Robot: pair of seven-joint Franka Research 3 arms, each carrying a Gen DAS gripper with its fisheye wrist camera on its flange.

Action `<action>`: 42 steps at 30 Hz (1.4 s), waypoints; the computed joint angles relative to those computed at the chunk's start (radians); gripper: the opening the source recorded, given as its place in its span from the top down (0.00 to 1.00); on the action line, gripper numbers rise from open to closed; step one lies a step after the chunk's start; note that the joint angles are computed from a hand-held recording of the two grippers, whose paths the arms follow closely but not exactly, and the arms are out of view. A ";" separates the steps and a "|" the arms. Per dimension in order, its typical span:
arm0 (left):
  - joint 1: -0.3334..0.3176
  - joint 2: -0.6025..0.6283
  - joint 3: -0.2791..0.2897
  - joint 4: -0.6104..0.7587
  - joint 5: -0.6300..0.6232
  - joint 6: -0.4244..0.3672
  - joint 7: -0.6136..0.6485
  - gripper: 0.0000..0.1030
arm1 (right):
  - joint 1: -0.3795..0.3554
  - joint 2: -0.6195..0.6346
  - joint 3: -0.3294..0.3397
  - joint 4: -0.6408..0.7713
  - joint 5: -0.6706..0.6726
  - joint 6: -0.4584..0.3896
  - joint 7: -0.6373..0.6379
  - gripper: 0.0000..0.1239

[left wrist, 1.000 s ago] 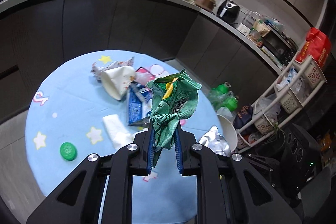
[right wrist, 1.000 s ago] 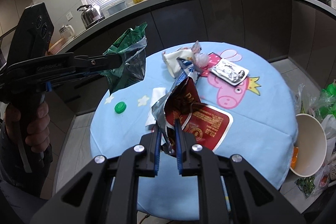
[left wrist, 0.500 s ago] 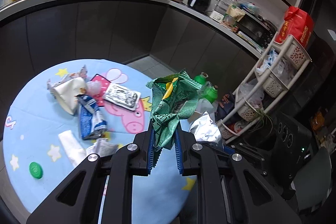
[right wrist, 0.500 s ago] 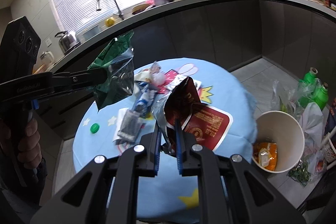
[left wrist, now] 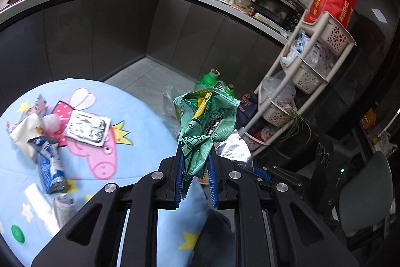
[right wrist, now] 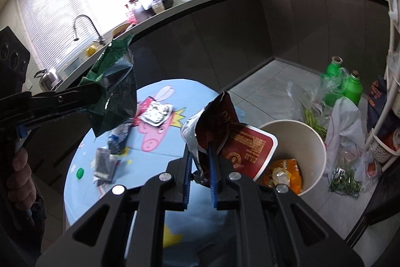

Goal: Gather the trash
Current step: 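Carry both wrappers over the white bucket and open both grippers to drop them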

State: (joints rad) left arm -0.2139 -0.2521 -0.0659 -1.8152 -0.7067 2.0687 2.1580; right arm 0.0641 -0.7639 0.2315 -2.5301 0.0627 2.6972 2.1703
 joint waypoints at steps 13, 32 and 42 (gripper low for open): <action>-0.034 0.201 -0.109 0.135 0.030 -0.022 -0.036 0.85 | -0.053 -0.040 -0.076 -0.157 0.045 0.035 -0.013 0.89; -0.052 0.384 -0.217 0.205 0.277 0.084 -0.193 0.32 | -0.089 0.020 -0.120 -0.208 0.083 0.068 -0.067 0.89; -0.047 0.380 -0.222 0.199 0.303 0.133 -0.218 0.22 | -0.047 0.091 -0.143 -0.197 0.134 0.123 -0.110 0.89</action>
